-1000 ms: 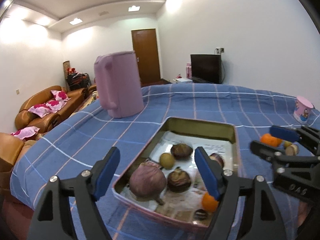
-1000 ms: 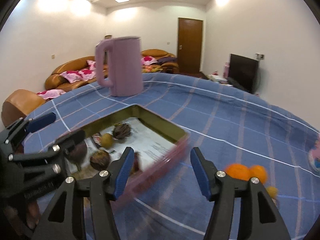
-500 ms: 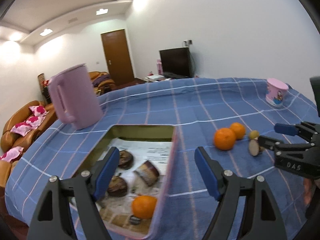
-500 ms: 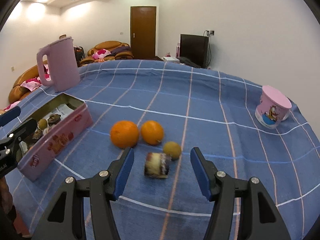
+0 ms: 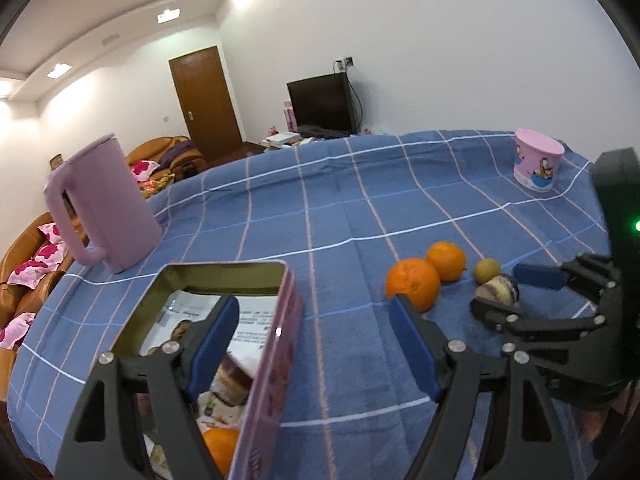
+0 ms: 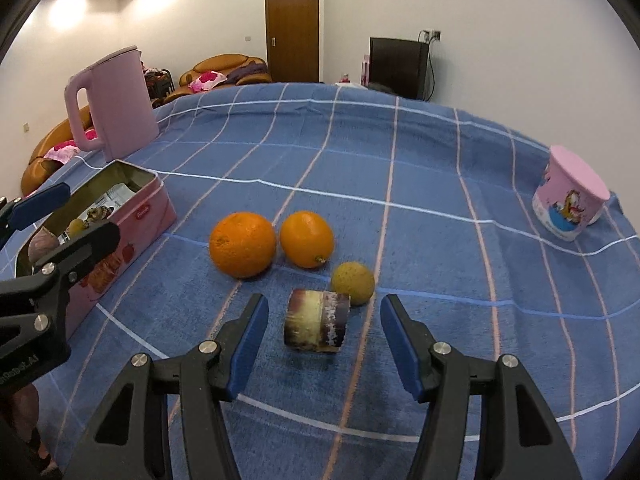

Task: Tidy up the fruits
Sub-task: 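Move both tools back to the pile and close the right tool on a striped cake roll, then close the left tool on an orange while the right tool holds the cake roll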

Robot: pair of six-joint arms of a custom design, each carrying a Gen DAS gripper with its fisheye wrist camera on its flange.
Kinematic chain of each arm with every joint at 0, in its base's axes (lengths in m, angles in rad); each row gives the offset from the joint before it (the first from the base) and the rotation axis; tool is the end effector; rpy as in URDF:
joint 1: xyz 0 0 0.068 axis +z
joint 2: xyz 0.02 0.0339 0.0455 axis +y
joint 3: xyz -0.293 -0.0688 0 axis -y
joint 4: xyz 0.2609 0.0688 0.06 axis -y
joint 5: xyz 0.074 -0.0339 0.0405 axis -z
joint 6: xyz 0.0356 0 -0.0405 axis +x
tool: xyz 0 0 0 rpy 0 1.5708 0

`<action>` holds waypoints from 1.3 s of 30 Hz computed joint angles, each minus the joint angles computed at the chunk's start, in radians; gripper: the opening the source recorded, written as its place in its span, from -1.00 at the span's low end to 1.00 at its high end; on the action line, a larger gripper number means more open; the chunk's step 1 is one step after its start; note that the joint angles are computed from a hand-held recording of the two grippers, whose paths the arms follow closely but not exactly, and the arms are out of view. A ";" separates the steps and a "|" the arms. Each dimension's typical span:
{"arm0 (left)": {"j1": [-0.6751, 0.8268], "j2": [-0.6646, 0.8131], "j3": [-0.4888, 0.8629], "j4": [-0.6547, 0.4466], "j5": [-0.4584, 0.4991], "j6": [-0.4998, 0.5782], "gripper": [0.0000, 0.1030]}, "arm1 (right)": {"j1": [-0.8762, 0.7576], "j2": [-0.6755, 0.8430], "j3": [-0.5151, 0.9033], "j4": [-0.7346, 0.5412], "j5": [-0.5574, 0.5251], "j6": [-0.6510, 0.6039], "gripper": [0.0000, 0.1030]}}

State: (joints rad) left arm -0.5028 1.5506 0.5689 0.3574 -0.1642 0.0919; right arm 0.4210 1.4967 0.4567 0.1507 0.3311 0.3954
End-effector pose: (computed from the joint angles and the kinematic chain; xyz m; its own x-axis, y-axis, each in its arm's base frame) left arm 0.2635 -0.1382 0.1591 -0.4771 0.3657 -0.7992 0.4047 0.8986 0.1696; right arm 0.2329 0.0916 0.1275 -0.7310 0.0718 -0.6786 0.0888 0.9960 0.0097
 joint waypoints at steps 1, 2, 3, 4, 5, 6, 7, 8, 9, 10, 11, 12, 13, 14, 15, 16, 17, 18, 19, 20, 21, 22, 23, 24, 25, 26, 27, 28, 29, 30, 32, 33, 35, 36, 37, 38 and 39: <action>-0.005 0.003 0.003 0.000 -0.003 0.000 0.55 | -0.010 0.009 0.004 0.000 -0.017 -0.001 0.01; -0.012 0.006 0.007 -0.001 -0.007 0.002 0.55 | -0.017 0.008 0.002 0.008 -0.032 -0.003 -0.11; -0.016 0.010 0.010 -0.001 -0.006 0.003 0.55 | -0.016 0.009 0.002 0.006 -0.036 -0.004 -0.28; -0.018 0.012 0.013 -0.002 -0.004 0.004 0.55 | -0.015 0.015 0.008 0.001 -0.037 -0.003 -0.34; -0.021 0.016 0.017 -0.003 -0.003 0.003 0.55 | -0.013 0.012 0.006 0.002 -0.032 -0.002 -0.38; -0.023 0.021 0.022 -0.008 0.001 0.002 0.55 | -0.008 -0.003 -0.006 0.011 -0.023 0.000 -0.38; -0.022 0.024 0.026 -0.013 0.011 0.002 0.55 | -0.006 -0.012 -0.013 0.018 -0.018 -0.001 -0.39; -0.022 0.027 0.031 -0.018 0.019 0.000 0.55 | 0.004 -0.029 -0.025 0.023 -0.002 0.002 -0.39; -0.023 0.034 0.039 -0.023 0.024 -0.004 0.55 | 0.015 -0.044 -0.037 0.030 0.018 0.008 -0.39; -0.025 0.042 0.048 -0.029 0.026 -0.008 0.55 | 0.019 -0.057 -0.045 0.035 0.031 0.010 -0.39; -0.028 0.050 0.057 -0.036 0.029 -0.012 0.55 | 0.022 -0.072 -0.054 0.038 0.051 0.014 -0.39; -0.031 0.061 0.070 -0.046 0.036 -0.017 0.55 | 0.022 -0.079 -0.058 0.037 0.070 0.017 -0.39; -0.032 0.069 0.081 -0.054 0.041 -0.020 0.55 | 0.020 -0.080 -0.056 0.032 0.082 0.016 -0.39; -0.039 0.080 0.092 -0.061 0.040 -0.022 0.55 | 0.015 -0.080 -0.054 0.028 0.093 0.016 -0.39; -0.046 0.093 0.104 -0.065 0.041 -0.021 0.55 | 0.006 -0.080 -0.052 0.027 0.095 0.016 -0.39; -0.051 0.107 0.118 -0.072 0.046 -0.022 0.55 | -0.009 -0.080 -0.051 0.025 0.095 0.015 -0.39; -0.056 0.119 0.129 -0.078 0.045 -0.023 0.55 | -0.020 -0.080 -0.051 0.024 0.093 0.014 -0.39; -0.064 0.134 0.142 -0.084 0.042 -0.022 0.55 | -0.031 -0.080 -0.051 0.027 0.088 0.012 -0.39; -0.069 0.146 0.153 -0.089 0.044 -0.019 0.55 | -0.036 -0.077 -0.049 0.030 0.087 0.012 -0.39; -0.074 0.159 0.167 -0.097 0.048 -0.020 0.55 | -0.042 -0.076 -0.049 0.030 0.086 0.011 -0.39; -0.078 0.172 0.180 -0.105 0.055 -0.021 0.55 | -0.049 -0.075 -0.048 0.032 0.082 0.010 -0.39; -0.082 0.187 0.197 -0.118 0.066 -0.019 0.55 | -0.054 -0.074 -0.048 0.035 0.078 0.009 -0.39; -0.083 0.197 0.209 -0.128 0.077 -0.019 0.55 | -0.062 -0.077 -0.050 0.038 0.073 0.010 -0.39; -0.083 0.210 0.222 -0.135 0.086 -0.020 0.55 | -0.064 -0.080 -0.054 0.040 0.071 0.012 -0.39; -0.086 0.225 0.236 -0.146 0.087 -0.019 0.55 | -0.069 -0.086 -0.058 0.043 0.068 0.015 -0.39; -0.087 0.237 0.249 -0.155 0.089 -0.018 0.55 | -0.074 -0.091 -0.063 0.047 0.063 0.016 -0.39; -0.086 0.253 0.266 -0.170 0.099 -0.019 0.55 | -0.079 -0.092 -0.065 0.053 0.059 0.019 -0.39; -0.084 0.268 0.283 -0.187 0.114 -0.020 0.55 | -0.080 -0.096 -0.069 0.055 0.057 0.024 -0.39; -0.080 0.284 0.303 -0.208 0.128 -0.025 0.55 | -0.084 -0.101 -0.074 0.059 0.053 0.027 -0.39; -0.078 0.299 0.318 -0.221 0.129 -0.029 0.55 | -0.085 -0.102 -0.077 0.063 0.051 0.029 -0.39; -0.080 0.314 0.329 -0.224 0.128 -0.028 0.52 | -0.086 -0.102 -0.076 0.064 0.053 0.028 -0.39; -0.081 0.322 0.335 -0.225 0.126 -0.027 0.52 | -0.084 -0.101 -0.075 0.064 0.057 0.027 -0.39; -0.081 0.332 0.343 -0.230 0.134 -0.030 0.52 | -0.075 -0.102 -0.074 0.061 0.071 0.027 -0.39; -0.080 0.337 0.347 -0.231 0.139 -0.031 0.52 | -0.072 -0.099 -0.072 0.059 0.075 0.026 -0.39; -0.079 0.343 0.353 -0.235 0.142 -0.034 0.46 | -0.071 -0.097 -0.071 0.059 0.077 0.026 -0.39; -0.076 0.346 0.358 -0.239 0.149 -0.034 0.36 | -0.068 -0.095 -0.069 0.057 0.081 0.026 -0.39; -0.072 0.351 0.364 -0.247 0.159 -0.035 0.32 | -0.065 -0.092 -0.067 0.055 0.085 0.025 -0.39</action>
